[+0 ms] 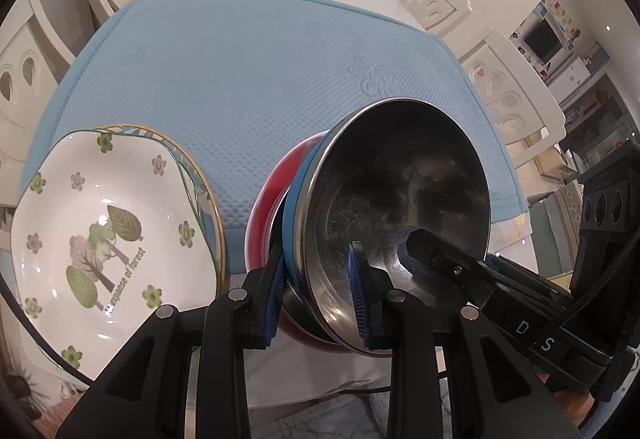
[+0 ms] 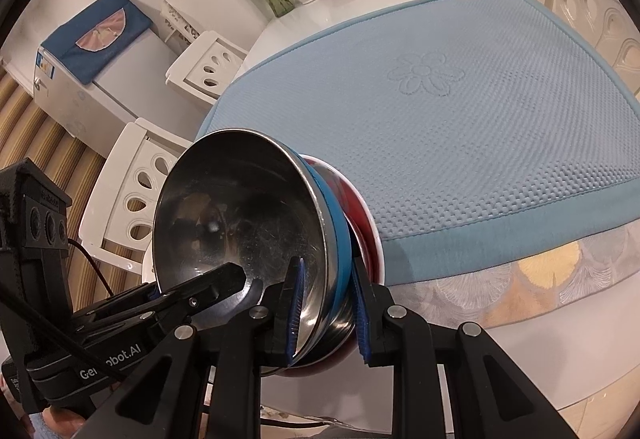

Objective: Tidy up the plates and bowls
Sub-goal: 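Lower the blue steel bowl into the magenta steel bowl with both grippers, then open both grippers to release the blue bowl in the stack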

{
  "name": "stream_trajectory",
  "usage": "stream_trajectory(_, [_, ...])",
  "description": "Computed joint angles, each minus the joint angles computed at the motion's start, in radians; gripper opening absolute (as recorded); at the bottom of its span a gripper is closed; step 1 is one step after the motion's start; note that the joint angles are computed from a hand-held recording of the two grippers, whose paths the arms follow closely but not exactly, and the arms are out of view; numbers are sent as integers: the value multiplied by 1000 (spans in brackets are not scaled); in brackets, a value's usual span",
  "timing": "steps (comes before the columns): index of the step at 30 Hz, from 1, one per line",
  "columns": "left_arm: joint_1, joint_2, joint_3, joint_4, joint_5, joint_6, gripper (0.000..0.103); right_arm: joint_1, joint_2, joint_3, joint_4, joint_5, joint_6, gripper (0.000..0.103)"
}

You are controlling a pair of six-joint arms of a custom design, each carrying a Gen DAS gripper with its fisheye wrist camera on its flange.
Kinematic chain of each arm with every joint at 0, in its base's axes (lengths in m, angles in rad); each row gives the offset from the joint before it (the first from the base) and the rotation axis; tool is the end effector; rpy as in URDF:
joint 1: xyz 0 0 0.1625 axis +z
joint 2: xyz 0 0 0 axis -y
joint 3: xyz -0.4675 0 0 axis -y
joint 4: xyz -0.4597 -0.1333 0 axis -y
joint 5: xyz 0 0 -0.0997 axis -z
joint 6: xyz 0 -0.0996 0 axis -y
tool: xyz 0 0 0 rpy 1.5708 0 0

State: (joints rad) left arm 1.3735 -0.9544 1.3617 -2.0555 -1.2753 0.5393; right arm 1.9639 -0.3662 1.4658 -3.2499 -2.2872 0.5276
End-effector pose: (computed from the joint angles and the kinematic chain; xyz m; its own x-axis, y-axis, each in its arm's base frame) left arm 0.0025 -0.8154 0.2746 -0.7084 0.6440 -0.2888 0.6517 0.7539 0.0827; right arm 0.3576 -0.6850 -0.0880 -0.8823 0.4265 0.1990 0.1432 0.6460 -0.7498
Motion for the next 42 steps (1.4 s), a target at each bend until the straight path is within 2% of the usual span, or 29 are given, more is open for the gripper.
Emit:
stream_trajectory(25, [-15, -34, 58, -26, 47, 16, 28, -3, 2, 23, -46, 46, 15, 21])
stream_trajectory(31, [-20, -42, 73, -32, 66, 28, 28, 4, 2, 18, -25, 34, 13, 21])
stream_trajectory(34, [-21, -48, 84, -48, 74, 39, 29, 11, 1, 8, 14, -4, 23, 23])
stream_trajectory(37, [-17, -51, 78, -43, 67, 31, 29, 10, -2, 15, -9, -3, 21, 23])
stream_trajectory(40, [-16, -52, 82, -64, 90, 27, 30, 13, -4, 19, -12, -14, 22, 24])
stream_trajectory(42, [-9, -47, 62, -33, 76, 7, 30, 13, -5, 22, -11, -17, 25, 25])
